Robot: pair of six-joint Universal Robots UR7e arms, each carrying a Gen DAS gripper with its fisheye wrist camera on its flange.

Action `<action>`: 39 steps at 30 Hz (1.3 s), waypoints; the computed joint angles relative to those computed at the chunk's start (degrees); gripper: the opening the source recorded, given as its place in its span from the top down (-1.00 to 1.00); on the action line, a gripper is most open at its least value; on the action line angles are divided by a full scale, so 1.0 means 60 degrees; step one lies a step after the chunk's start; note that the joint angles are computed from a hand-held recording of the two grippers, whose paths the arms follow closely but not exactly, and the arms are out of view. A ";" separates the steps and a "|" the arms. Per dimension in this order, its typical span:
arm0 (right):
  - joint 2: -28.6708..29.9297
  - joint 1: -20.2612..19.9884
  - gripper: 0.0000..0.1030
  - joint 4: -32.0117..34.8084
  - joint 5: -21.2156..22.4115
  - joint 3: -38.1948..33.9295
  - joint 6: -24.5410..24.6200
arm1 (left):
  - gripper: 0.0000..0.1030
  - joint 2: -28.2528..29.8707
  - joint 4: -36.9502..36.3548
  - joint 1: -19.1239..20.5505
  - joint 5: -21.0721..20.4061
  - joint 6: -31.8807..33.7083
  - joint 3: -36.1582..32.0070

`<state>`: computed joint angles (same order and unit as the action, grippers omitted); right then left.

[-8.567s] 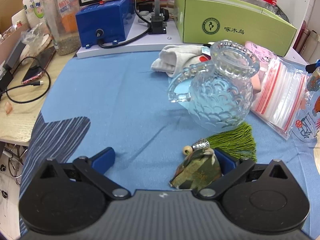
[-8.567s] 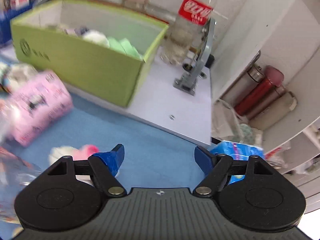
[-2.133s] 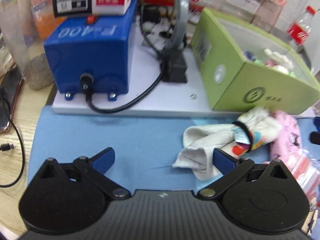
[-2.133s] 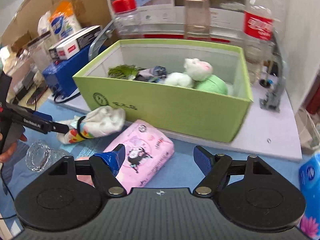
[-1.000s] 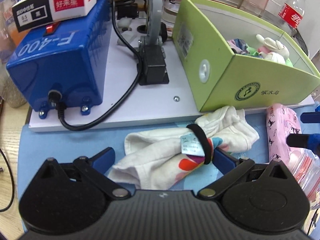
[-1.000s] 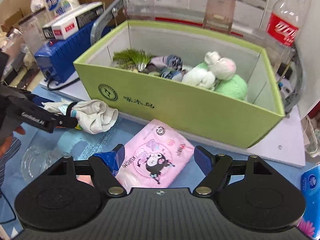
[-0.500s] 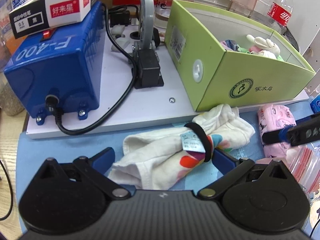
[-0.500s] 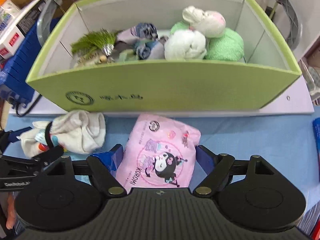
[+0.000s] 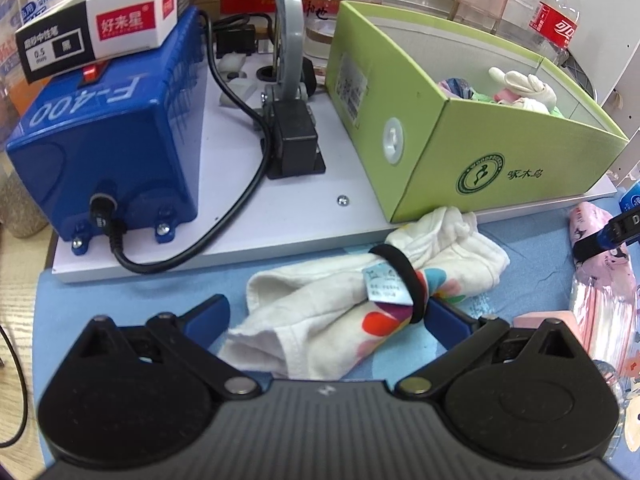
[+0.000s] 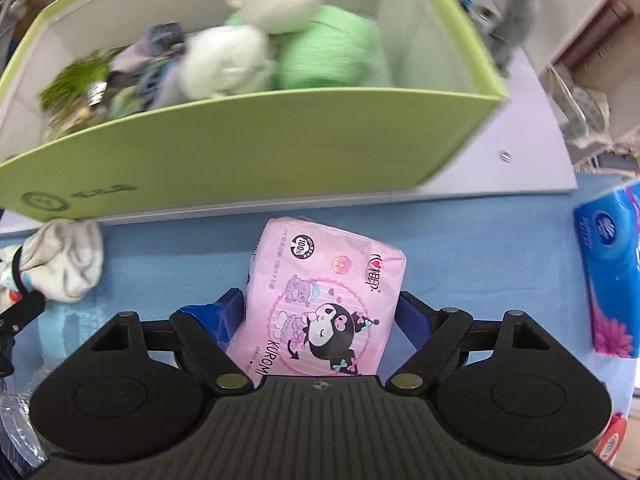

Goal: Organize soft objects
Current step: 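Grasp the sock bundle with the left tool while the right tool grasps the pink Kuromi pack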

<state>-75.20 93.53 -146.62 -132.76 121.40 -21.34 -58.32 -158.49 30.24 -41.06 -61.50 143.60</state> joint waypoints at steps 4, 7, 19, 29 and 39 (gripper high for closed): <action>-0.0577 -0.0886 -0.36 0.0639 0.1087 -0.0277 -0.0298 | -0.99 0.0093 0.0247 0.0058 0.0027 0.0054 -0.0174; -0.0779 -0.1214 -0.37 0.0445 0.1329 -0.0255 -0.1171 | -0.99 0.0228 0.0364 0.0166 -0.0057 0.0494 -0.0407; -0.0555 -0.1906 -0.40 -0.2654 0.1210 -0.0172 -0.4044 | -0.99 0.0519 0.1312 0.0430 -0.0073 0.0911 -0.1074; -0.3025 -0.3714 -0.40 -0.3181 0.5525 0.1299 -0.3302 | -0.99 0.0561 0.1666 0.0355 -0.0009 0.0633 -0.1150; -0.2542 -0.2767 -0.41 -0.1955 0.3605 0.1058 -0.0454 | -0.99 0.0576 0.1182 0.0260 0.0088 0.0898 -0.0919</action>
<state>-90.45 76.93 -158.35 -111.13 127.75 -24.06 -54.86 -151.39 31.80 -40.54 -56.11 138.09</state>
